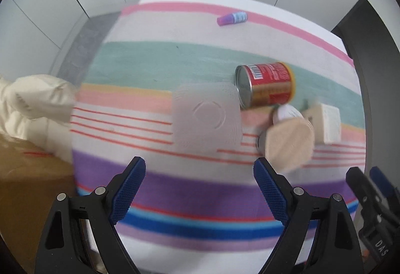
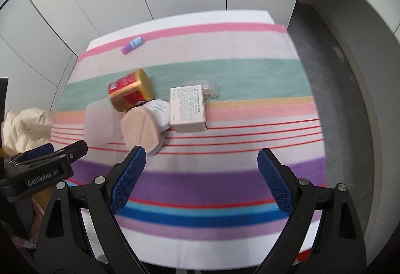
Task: Organize objects
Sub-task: 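Grasp the frosted plastic box with the left tool while the right tool grasps the white carton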
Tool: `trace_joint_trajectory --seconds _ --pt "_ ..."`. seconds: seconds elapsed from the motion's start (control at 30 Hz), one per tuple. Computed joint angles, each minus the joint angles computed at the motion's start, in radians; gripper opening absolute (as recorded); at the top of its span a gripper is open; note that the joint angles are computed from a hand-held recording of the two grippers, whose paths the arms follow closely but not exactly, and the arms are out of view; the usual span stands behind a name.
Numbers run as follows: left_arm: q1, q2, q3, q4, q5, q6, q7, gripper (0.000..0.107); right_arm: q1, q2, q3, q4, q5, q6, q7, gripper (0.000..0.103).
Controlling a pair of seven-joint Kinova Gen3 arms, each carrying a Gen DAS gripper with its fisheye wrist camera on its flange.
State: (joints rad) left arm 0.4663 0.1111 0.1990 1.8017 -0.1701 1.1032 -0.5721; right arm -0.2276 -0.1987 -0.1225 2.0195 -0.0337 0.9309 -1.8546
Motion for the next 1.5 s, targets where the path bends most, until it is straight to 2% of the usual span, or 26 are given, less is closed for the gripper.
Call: trace_joint_trajectory --seconds 0.27,0.6,0.67,0.7,0.73,0.8,0.97,1.27,1.37,1.5 --pt "-0.033 0.108 -0.045 -0.003 0.020 -0.081 -0.023 0.091 0.004 0.139 0.027 0.004 -0.033 -0.120 0.037 0.093" --pt "-0.021 0.189 -0.074 -0.029 0.018 -0.110 -0.006 0.093 -0.005 0.227 0.027 -0.002 -0.060 -0.196 0.034 0.093" --pt "0.000 0.191 -0.081 -0.027 -0.011 -0.120 0.016 0.092 -0.008 0.239 0.027 -0.001 -0.051 -0.206 0.020 0.087" --pt "0.006 0.189 -0.081 -0.024 -0.020 -0.127 0.020 0.090 -0.007 0.250 0.030 -0.003 -0.052 -0.204 0.020 0.076" --pt "0.018 0.186 -0.082 -0.022 -0.038 -0.129 0.029 0.083 -0.007 0.262 0.037 -0.005 -0.064 -0.199 0.029 0.061" --pt "0.033 0.178 -0.079 -0.016 -0.061 -0.139 0.036 0.082 0.009 0.280 0.025 -0.009 -0.072 -0.189 0.039 0.047" --pt "0.054 0.173 -0.075 -0.012 -0.090 -0.116 0.049 0.082 -0.048 0.266 0.020 -0.001 0.057 -0.189 -0.054 0.046" --pt "0.069 0.139 -0.063 -0.033 -0.120 -0.043 0.086 0.082 -0.059 0.223 0.011 -0.019 0.103 -0.144 -0.079 0.046" --pt "0.068 0.086 -0.053 -0.008 -0.128 -0.018 0.091 0.082 -0.066 0.206 0.003 -0.031 0.130 -0.118 -0.102 0.046" --pt "0.063 0.061 -0.034 -0.042 -0.144 0.041 0.088 0.082 -0.075 0.189 -0.008 -0.057 0.159 -0.077 -0.131 0.046"
